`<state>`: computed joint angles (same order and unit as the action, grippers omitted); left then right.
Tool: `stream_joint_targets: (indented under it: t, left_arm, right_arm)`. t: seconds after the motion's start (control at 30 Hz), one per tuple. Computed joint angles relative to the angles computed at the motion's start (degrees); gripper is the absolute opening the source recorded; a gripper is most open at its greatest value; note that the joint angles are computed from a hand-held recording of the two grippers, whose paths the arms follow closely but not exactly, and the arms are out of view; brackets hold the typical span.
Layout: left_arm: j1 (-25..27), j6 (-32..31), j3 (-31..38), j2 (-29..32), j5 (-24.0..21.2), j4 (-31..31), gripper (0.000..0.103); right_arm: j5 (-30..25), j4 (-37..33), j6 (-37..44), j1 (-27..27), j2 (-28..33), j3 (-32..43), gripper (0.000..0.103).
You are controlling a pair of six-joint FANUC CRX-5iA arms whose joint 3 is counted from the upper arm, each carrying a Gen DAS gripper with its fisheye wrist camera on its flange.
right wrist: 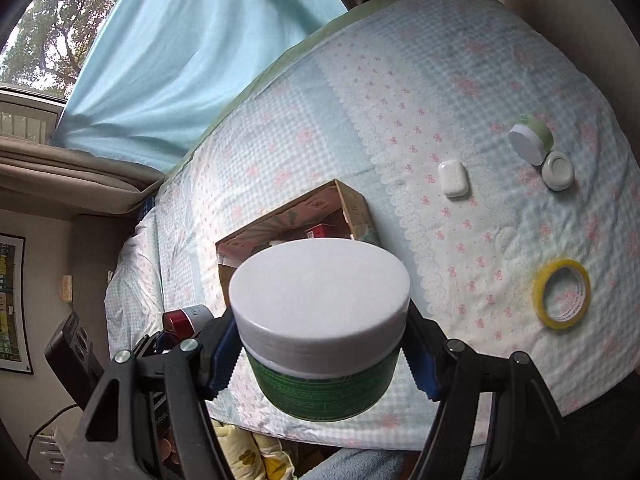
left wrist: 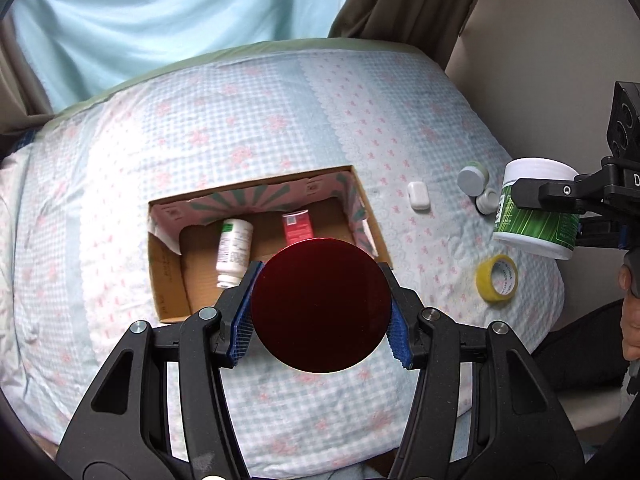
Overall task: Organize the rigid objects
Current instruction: 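Carry the red lid with left tool while right tool carries the jar to box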
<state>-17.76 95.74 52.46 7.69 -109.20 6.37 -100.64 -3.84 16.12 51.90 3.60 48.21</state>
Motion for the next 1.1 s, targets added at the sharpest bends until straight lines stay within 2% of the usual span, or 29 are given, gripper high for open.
stream_joint_targets:
  t: [0.17, 0.37, 0.67, 0.87, 0.9, 0.97, 1.03, 1.1]
  left_arm:
    - [10.63, -8.79, -10.01, -6.05, 1.72, 3.19, 0.051]
    - [19.53, -15.05, -16.53, -8.14, 2.53, 6.1, 0.051]
    - [21.54, -13.83, -19.04, -4.32, 5.91, 6.96, 0.051]
    - [20.34, -11.49, -18.09, 0.59, 6.65, 5.56, 0.051]
    - [19.85, -11.07, -17.9, 1.34, 6.96, 4.41, 0.051]
    - [19.44, -9.81, -17.67, 2.96, 7.06, 3.37, 0.051]
    - [19.4, -8.54, -17.93, 4.59, 6.62, 3.43, 0.051]
    - [18.99, -8.29, -18.06, 5.82, 6.44, 2.71, 0.051]
  right_arm:
    - [1.69, 0.82, -5.48, 3.98, 5.78, 3.14, 0.067]
    - [0.97, 0.21, -5.7, 6.05, 13.01, 9.08, 0.067]
    - [-6.63, -3.34, 5.02, 5.17, 24.94, 21.58, 0.067]
    - [-16.76, -4.2, 17.28, 4.83, 36.66, 37.08, 0.067]
    - [-16.42, -4.9, 18.75, 4.55, 36.8, 36.56, 0.067]
    - [-12.74, -7.27, 20.39, 3.59, 34.44, 30.96, 0.067]
    - [-12.01, -8.85, 21.71, 2.97, 34.75, 30.49, 0.067]
    - [-13.62, -9.34, 23.43, 2.9, 36.98, 33.46, 0.067]
